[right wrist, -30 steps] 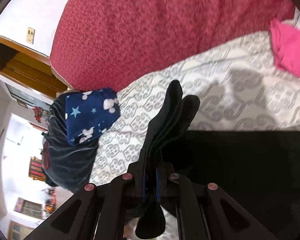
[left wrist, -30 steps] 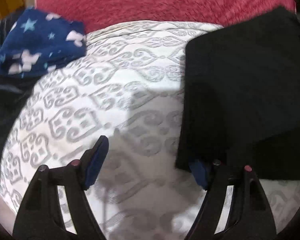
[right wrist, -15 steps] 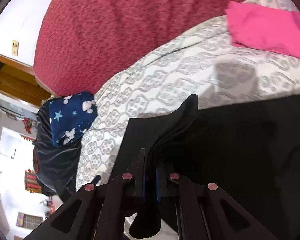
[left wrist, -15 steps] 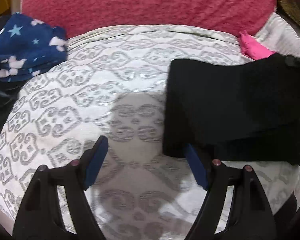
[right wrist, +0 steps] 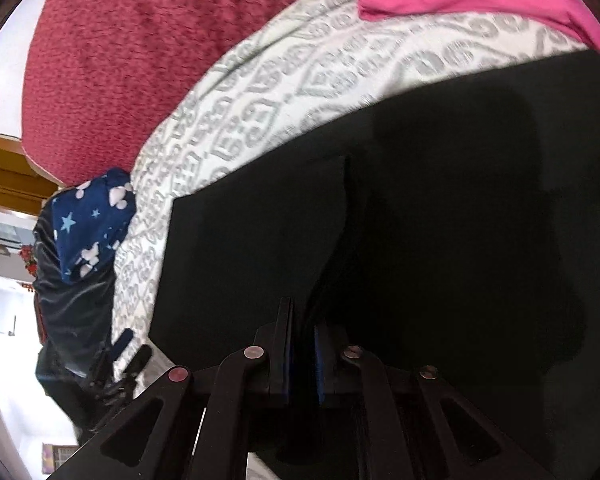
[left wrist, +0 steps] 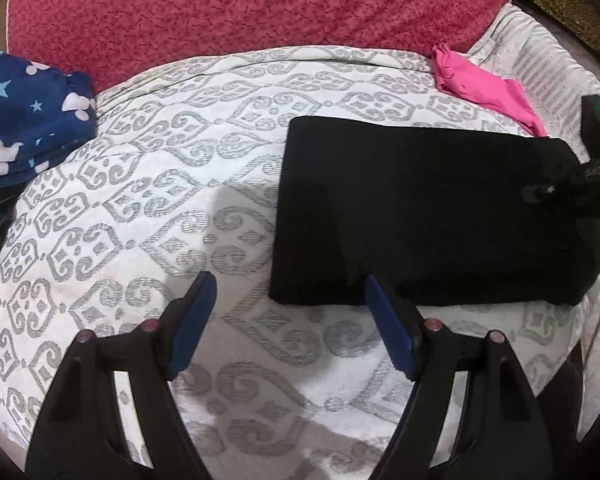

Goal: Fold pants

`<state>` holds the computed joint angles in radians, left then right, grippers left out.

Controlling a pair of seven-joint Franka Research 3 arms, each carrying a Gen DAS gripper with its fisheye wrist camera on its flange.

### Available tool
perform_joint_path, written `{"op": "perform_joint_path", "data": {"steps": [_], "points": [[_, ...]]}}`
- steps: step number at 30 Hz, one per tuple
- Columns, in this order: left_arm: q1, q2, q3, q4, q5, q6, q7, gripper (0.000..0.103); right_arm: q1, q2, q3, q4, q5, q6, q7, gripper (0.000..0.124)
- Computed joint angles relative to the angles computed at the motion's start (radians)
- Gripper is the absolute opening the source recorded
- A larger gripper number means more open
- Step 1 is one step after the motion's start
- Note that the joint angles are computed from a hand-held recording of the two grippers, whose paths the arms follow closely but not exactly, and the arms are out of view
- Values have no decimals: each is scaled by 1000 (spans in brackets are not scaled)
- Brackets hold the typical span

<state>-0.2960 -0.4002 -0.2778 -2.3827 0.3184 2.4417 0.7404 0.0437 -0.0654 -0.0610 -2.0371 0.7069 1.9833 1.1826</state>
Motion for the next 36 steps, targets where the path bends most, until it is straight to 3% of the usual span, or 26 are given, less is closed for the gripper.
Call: {"op": "perform_joint_path", "data": {"steps": [4, 11, 16, 20, 21, 22, 28, 30, 32, 36], "points": [[-11, -3, 1, 15, -6, 22, 20, 78, -1, -6, -2, -19, 1, 13, -18, 12], [-10, 99, -18, 114, 29, 48, 42, 78, -18, 16, -17, -6, 73, -32, -3, 30], [-37, 205, -21, 200, 6, 78, 89, 78, -30, 57, -15, 23, 152, -19, 38, 44], [-61, 286, -31, 273, 1, 97, 116, 78, -25, 79, 2, 44, 149, 44, 66, 41], [-66, 302, -31, 287, -3, 100, 124, 78, -21, 74, 6, 38, 137, 75, 62, 34], [-73, 333, -35, 315, -4, 103, 138, 78, -14, 66, 12, 31, 109, 117, 60, 8], [-116, 447, -47, 412, -5, 90, 203, 78, 6, -1, 12, -23, 172, 231, -94, 8], [-130, 471, -48, 433, 9, 75, 197, 78, 12, 7, 21, -17, 58, 286, -28, 15], [-145, 484, -44, 447, 57, 57, 153, 78, 6, 39, 16, 16, -74, 246, 91, 34], [-153, 474, -41, 450, 68, 44, 134, 77, -27, -12, -20, -41, 6, 225, 65, 36]]}}
